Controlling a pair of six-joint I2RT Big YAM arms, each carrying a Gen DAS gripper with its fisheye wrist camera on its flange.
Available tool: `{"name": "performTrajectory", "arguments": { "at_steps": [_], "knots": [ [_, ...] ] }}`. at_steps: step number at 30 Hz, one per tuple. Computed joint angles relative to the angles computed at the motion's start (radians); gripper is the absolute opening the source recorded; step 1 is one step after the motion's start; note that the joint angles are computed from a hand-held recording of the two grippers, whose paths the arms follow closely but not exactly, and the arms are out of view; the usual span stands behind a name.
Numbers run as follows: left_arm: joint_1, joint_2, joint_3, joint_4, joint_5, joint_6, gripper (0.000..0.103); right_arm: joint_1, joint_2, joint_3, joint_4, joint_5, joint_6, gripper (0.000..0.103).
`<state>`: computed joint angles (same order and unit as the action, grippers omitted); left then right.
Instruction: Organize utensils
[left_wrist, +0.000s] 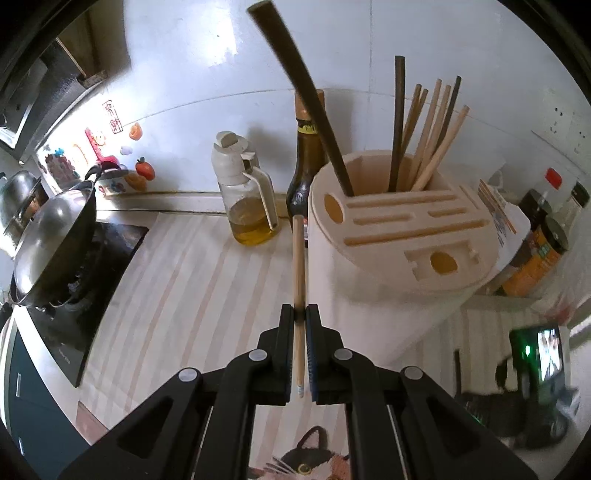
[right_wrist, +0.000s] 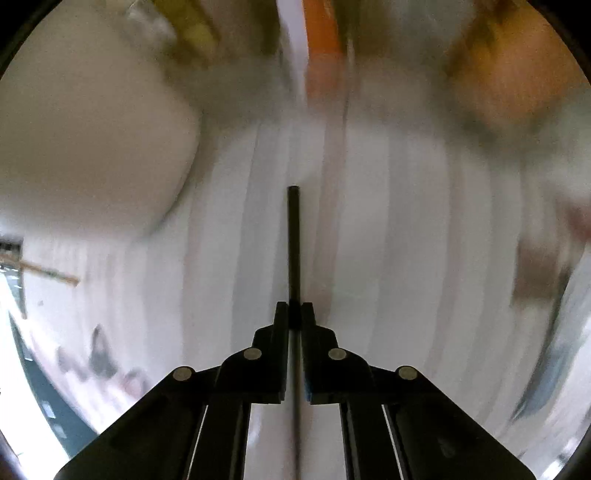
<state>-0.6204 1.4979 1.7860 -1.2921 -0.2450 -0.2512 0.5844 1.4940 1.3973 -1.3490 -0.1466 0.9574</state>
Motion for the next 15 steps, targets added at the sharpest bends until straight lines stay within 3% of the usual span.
{"name": "performTrajectory", "arguments": {
  "at_steps": [4, 9, 13, 15],
  "knots": [
    [0.016, -0.011, -0.019, -0.007, 0.037, 0.012, 0.004, 0.055, -0.028, -0.032, -0.007, 0.007, 0.064, 0.006],
    [0.029, -0.017, -0.027, -0.003, 0.052, 0.024, 0.004, 0.055, 0.058, 0.070, -0.098, 0.040, 0.013, 0.006],
    [0.035, -0.024, -0.034, 0.002, 0.066, 0.027, 0.004, 0.077, 0.059, 0.069, -0.086, 0.103, 0.035, 0.006],
    [0.036, -0.031, -0.039, 0.004, 0.064, 0.037, 0.004, 0.103, 0.029, 0.039, -0.051, 0.143, 0.089, 0.006]
  ]
}}
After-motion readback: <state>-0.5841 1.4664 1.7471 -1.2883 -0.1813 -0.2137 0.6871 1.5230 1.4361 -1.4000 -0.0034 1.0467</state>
